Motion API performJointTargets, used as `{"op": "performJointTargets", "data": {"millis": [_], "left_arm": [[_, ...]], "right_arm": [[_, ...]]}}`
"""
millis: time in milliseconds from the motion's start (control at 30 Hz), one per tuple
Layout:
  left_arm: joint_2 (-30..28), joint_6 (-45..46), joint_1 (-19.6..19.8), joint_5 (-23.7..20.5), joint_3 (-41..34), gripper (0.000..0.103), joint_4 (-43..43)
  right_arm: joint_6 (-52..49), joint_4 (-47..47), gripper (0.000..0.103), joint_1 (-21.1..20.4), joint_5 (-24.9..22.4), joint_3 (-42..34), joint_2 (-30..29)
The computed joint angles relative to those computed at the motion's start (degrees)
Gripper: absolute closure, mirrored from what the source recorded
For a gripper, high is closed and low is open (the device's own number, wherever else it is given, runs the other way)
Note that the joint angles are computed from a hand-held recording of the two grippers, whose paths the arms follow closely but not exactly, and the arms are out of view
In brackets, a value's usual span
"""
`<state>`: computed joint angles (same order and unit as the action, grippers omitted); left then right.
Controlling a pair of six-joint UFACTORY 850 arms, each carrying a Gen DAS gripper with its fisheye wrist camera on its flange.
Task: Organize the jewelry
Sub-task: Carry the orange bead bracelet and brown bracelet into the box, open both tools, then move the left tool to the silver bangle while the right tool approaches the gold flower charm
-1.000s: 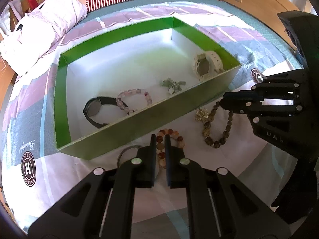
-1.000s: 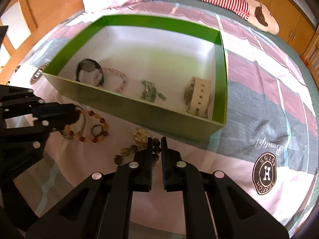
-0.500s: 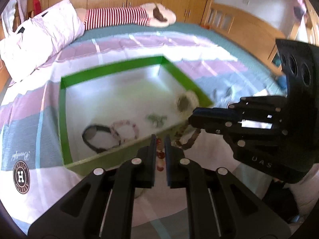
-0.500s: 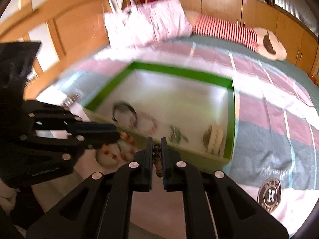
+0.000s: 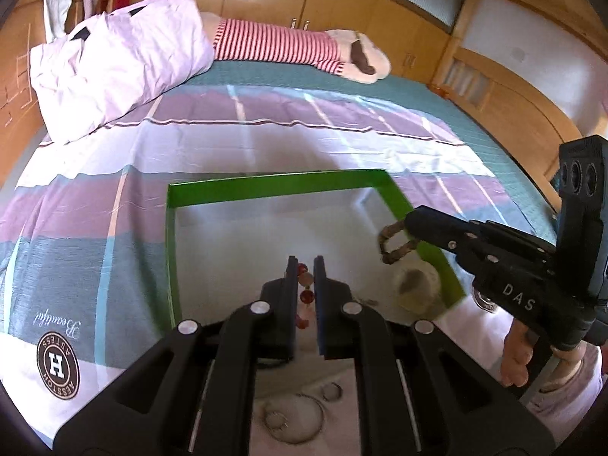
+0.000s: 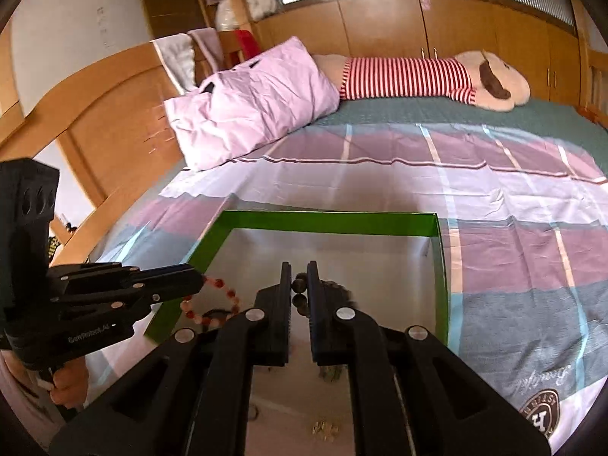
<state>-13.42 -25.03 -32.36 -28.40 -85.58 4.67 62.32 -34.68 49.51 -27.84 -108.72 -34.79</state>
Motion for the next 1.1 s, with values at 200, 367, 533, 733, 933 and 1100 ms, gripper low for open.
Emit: {"op": "performJointTargets", "data": {"millis": [200,367,533,733,933,1100], "left_arm": [[-0.5,-9.6,0.8,1.7,0.5,0.048,8.3],[1.9,-6.3,1.5,1.2,2.4,0.052,3.4],[7.0,-6.3,-0.9,-1.2,7.7,0.052,5.5],[7.3,-3.9,-5.2,-8.0,11.7,0.05,6.7],[3.0,-3.8,-5.7,-13.7,9.8,0.05,6.1],[2.2,-4.4,-5.1,-16.3,9.6,0.045,5.4]], "right_arm": [[5.2,-2.2,0.056,-0.2,-1.6,0.2,-0.3],[4.2,0.9,0.05,0.5,1.7,6.4,5.4],[-2.9,7.6,0.049,2.6,-1.6,12.6,10.2],[-17.4,20.1,0.05,2.9,-17.6,6.9,3.6],[-18.3,18.8,0.064,3.9,-17.7,5.4,0.0],[-19.4,17.2,0.063,4.4,-14.6,4.9,-1.4]]}}
